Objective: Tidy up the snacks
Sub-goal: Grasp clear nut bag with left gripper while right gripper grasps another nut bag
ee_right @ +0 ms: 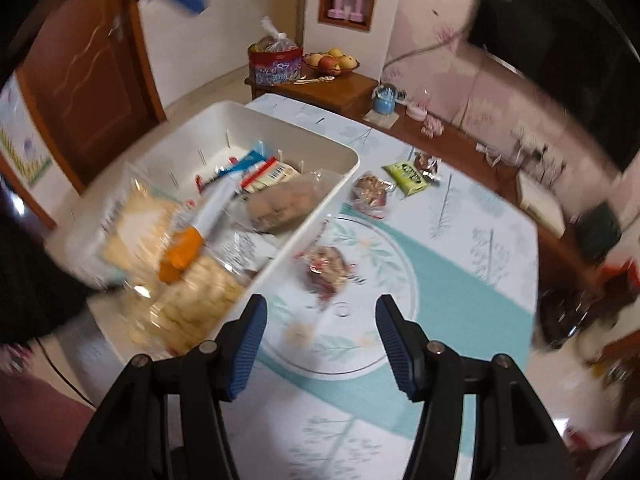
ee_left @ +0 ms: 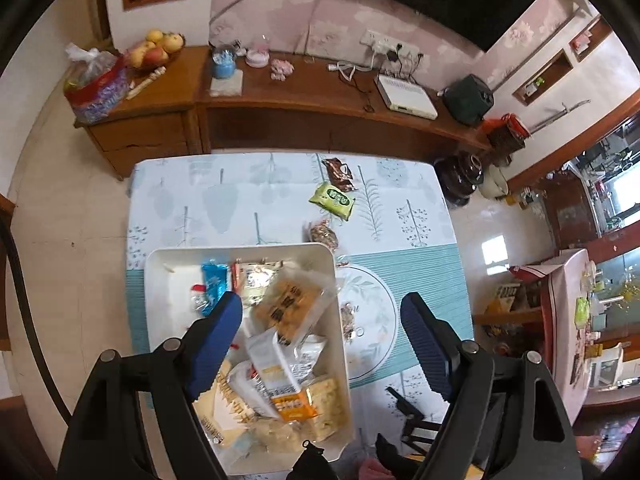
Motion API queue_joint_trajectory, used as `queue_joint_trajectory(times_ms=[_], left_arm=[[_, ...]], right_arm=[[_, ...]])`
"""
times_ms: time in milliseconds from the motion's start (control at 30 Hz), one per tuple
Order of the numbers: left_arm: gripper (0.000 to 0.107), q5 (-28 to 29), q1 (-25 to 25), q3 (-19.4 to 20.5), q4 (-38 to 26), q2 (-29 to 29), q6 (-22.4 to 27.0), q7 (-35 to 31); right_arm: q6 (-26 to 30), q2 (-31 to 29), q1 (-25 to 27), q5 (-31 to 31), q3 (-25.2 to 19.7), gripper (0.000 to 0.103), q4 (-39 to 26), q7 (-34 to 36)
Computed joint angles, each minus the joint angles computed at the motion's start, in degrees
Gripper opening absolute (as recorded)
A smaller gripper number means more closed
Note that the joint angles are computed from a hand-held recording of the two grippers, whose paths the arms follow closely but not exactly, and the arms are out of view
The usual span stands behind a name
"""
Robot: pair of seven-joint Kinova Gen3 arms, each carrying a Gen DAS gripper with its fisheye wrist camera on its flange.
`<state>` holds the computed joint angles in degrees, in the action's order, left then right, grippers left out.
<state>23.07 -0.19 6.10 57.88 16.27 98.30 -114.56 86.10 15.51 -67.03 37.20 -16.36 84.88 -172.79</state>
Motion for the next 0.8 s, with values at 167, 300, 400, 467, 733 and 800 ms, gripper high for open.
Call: queue_joint_trajectory(times_ms=[167,300,400,467,733,800], left_arm=[[0.081,-6.55,6.84,0.95,-10.08,6.81,3.85,6.93],[0.081,-9.69,11.73,1.26,-15.68,12.63,6.44,11.53],[0.081,-12.03,15.44,1.25,-18.87,16.78,8.13,14.09],[0.081,-13.45,17.90,1.20,-20.86,19.67,9.31,15.33],[0.081,-17.99,24.84,0.03,-24.10,27.83,10.23,18.34],[0.081,-19.18,26.23,-0.48,-24.51,29.47,10.19,19.35]], right_arm=[[-1.71,0.63,1.10,0.38,-0.01,0.057,3.32,4.14],[-6.25,0.14,1.87,1.78,-0.12,0.057,7.05,5.78],[-9.48,0.39,2.44,3.28,-0.11,0.057,9.46,7.00],[-10.42,1.17,2.68,3.92,0.04,0.057,10.44,8.47],[-20.26,-0.67,5.11,6.16,0.75,0.057,17.41,7.58],[-23.16,-1.52,6.03,6.76,0.62,0.057,19.11,7.52]])
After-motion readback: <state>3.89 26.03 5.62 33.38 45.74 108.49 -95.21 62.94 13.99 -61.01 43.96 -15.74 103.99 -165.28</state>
